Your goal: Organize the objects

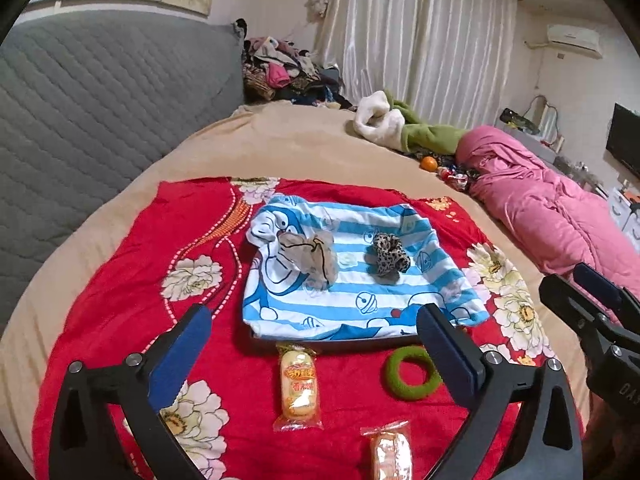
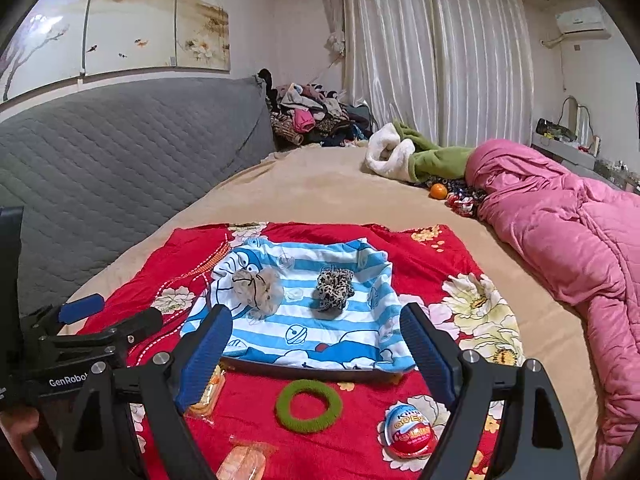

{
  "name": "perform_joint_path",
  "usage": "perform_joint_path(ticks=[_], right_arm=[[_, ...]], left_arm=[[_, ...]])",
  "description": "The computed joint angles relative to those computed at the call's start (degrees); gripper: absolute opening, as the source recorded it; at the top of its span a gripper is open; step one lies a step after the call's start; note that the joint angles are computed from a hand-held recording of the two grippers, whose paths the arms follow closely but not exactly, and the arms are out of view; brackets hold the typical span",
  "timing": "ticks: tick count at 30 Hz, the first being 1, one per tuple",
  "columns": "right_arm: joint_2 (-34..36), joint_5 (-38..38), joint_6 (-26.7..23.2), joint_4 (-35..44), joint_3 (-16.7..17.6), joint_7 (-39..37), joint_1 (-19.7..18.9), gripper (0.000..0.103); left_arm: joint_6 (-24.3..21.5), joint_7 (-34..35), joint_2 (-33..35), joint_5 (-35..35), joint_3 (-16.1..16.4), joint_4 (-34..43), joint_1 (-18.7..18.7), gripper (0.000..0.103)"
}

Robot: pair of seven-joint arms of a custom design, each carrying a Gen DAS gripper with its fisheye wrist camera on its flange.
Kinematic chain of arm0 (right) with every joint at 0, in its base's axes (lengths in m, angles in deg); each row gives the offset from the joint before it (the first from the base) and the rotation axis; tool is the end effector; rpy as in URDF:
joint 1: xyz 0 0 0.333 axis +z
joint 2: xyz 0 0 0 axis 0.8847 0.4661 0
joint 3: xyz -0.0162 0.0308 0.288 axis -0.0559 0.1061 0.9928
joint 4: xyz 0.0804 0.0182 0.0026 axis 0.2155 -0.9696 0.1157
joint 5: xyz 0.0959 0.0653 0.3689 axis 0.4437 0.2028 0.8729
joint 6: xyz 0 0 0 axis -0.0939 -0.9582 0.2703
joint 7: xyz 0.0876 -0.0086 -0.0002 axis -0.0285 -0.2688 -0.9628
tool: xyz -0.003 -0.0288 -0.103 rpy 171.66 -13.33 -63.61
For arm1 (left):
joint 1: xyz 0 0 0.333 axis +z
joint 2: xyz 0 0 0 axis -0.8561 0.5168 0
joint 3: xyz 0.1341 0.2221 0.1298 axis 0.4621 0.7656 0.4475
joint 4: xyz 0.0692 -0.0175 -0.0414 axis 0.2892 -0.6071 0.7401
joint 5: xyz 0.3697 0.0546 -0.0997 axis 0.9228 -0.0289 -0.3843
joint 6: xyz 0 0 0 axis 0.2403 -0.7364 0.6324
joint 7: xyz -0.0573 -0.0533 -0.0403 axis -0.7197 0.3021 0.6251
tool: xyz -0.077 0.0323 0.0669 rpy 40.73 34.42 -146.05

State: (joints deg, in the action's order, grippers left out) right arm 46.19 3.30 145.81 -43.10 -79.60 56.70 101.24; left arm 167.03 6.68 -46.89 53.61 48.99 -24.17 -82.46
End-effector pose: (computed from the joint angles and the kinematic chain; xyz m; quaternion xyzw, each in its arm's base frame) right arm 0.6081 0.4632 0.4507 -0.7405 0.4602 -0.2281 0.4334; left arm 0.5691 -0.3330 0.4283 -0.7365 0.5173 -0.3009 0.3154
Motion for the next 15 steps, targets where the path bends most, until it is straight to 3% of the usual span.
perform_joint_path(ticks=[9, 15], right_arm=[[-5.84, -3.63, 3.69, -8.85, -4.5, 3.95, 3.65, 0.086], [-8.56, -5.4, 5.46, -12.8, -4.93, 5.44, 4.05, 0.086]], left_arm=[[-1.03, -1.7, -2.96, 1.7, -1.34, -3.6, -0.19, 0.102], [-0.67, 0.33, -3.78, -0.98, -2.48, -4.85, 0.07, 0.102]])
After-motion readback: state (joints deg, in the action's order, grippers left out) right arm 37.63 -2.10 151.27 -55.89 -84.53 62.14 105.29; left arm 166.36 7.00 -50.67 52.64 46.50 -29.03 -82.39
